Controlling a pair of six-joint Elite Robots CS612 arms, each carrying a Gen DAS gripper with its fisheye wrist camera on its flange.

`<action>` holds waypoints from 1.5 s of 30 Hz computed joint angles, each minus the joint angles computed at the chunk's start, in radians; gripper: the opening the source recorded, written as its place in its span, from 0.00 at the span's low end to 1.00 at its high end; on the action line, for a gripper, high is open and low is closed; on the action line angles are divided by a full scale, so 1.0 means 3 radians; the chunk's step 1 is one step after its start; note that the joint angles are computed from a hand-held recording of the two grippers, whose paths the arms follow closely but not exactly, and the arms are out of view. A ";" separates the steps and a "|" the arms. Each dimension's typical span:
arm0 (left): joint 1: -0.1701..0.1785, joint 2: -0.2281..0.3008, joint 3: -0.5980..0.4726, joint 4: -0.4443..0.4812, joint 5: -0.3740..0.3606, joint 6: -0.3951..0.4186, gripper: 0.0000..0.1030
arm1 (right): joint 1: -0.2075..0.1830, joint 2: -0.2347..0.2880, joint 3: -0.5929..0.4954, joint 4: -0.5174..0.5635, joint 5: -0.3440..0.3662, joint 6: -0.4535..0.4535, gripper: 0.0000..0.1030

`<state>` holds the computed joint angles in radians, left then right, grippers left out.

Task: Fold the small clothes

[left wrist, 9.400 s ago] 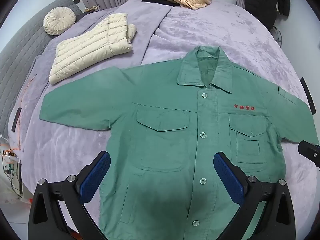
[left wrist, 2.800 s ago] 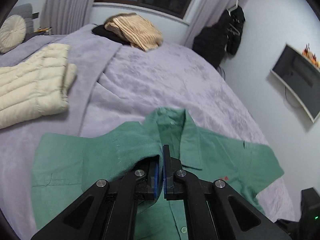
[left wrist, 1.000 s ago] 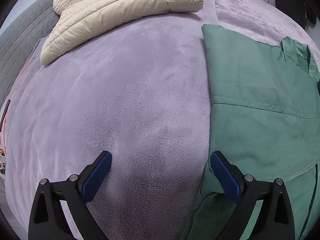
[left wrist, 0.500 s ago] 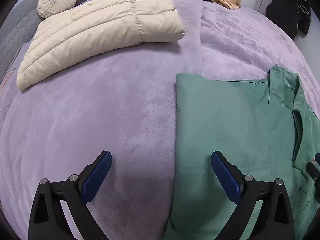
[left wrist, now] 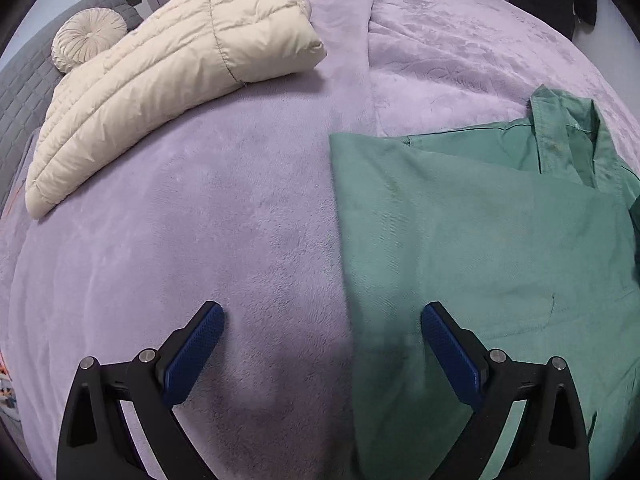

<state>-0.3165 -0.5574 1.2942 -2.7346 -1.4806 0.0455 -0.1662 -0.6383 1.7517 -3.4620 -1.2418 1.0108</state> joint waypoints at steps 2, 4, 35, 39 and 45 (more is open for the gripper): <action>0.0014 -0.0097 0.0155 -0.0147 0.0002 0.0131 0.97 | -0.0053 0.0012 0.0145 -0.0199 0.0012 0.0405 0.36; 0.0027 -0.0218 0.0368 -0.0302 -0.0008 0.0296 0.97 | -0.0081 0.0059 0.0252 -0.0599 0.0060 0.0729 0.65; 0.0018 -0.0360 0.0895 -0.0746 0.0438 0.0294 0.97 | 0.0067 -0.0185 0.0275 0.0475 -0.0021 -0.0300 0.14; 0.0072 -0.0497 0.0996 -0.0465 0.0378 0.0492 0.97 | 0.0044 -0.0342 0.0385 0.0749 -0.0137 -0.0422 0.23; 0.0126 -0.0567 0.0916 -0.0340 0.0250 0.0145 0.97 | 0.0049 -0.0527 0.0507 0.0726 -0.0436 -0.0760 0.24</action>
<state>-0.2787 -0.7275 1.5689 -2.8366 -1.4056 0.0891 -0.1516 -0.7965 1.9039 -3.2443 -1.3725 0.7829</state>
